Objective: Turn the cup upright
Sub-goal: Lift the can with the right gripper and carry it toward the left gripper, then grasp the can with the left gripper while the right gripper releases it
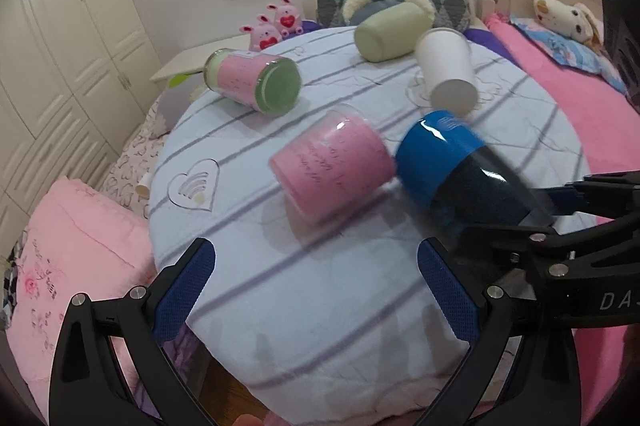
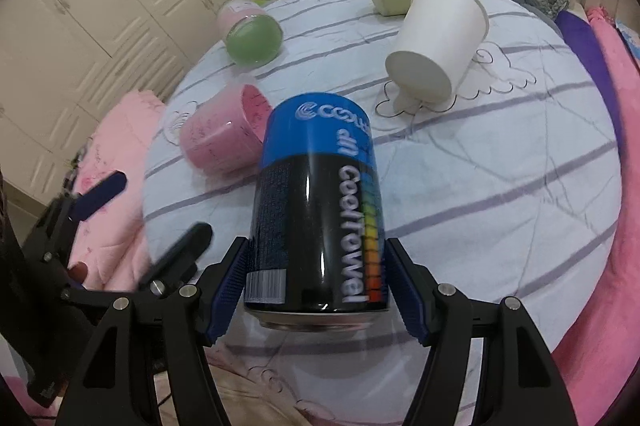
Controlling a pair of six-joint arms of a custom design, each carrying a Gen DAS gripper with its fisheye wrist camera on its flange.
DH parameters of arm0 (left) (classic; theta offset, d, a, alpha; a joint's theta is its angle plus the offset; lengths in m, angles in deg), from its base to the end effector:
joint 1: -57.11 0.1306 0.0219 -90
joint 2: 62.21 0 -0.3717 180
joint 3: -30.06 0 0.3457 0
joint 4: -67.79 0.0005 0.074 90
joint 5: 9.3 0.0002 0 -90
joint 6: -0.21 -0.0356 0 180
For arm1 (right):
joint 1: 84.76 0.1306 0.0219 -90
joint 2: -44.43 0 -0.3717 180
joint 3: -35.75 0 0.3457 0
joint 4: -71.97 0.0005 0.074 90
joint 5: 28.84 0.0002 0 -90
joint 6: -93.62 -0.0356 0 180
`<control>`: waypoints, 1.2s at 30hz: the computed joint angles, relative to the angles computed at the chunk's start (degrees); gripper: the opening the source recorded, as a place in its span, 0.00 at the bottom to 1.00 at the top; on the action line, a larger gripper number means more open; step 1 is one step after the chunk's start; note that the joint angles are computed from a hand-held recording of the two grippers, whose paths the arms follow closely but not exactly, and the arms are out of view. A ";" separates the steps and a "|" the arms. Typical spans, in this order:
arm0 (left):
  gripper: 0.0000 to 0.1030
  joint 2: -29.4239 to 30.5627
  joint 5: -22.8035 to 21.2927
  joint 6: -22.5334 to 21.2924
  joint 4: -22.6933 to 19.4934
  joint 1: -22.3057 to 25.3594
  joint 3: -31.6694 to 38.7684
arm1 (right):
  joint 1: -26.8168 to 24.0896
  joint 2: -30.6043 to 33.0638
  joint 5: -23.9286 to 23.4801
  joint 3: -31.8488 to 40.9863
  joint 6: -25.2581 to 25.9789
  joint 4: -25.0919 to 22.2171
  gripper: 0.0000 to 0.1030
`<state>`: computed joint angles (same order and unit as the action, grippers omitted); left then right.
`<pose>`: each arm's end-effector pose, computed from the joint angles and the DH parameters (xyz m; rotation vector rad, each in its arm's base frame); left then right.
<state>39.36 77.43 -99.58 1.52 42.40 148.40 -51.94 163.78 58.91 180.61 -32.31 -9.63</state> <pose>0.4825 -0.1251 0.5111 0.4912 2.3830 0.0309 0.4845 0.3135 0.5124 0.0557 2.6305 0.4955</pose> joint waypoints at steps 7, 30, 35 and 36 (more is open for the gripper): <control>0.99 -0.18 3.17 4.23 -1.90 -1.66 1.73 | 0.47 -5.84 5.58 -5.74 0.89 4.76 0.81; 0.99 7.69 4.28 21.29 -5.80 -7.10 11.90 | -4.71 -17.69 15.78 -20.47 7.59 14.24 0.81; 0.99 6.66 -0.13 21.10 -2.64 -8.08 10.43 | -4.74 -19.32 16.51 -23.29 10.14 18.30 0.81; 0.99 6.40 -0.57 21.01 -2.14 -8.25 10.05 | -4.75 -19.36 16.58 -23.41 10.59 18.58 0.81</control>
<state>45.76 76.87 -78.58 -0.61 34.15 158.45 -56.68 144.42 75.49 157.19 -21.72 8.94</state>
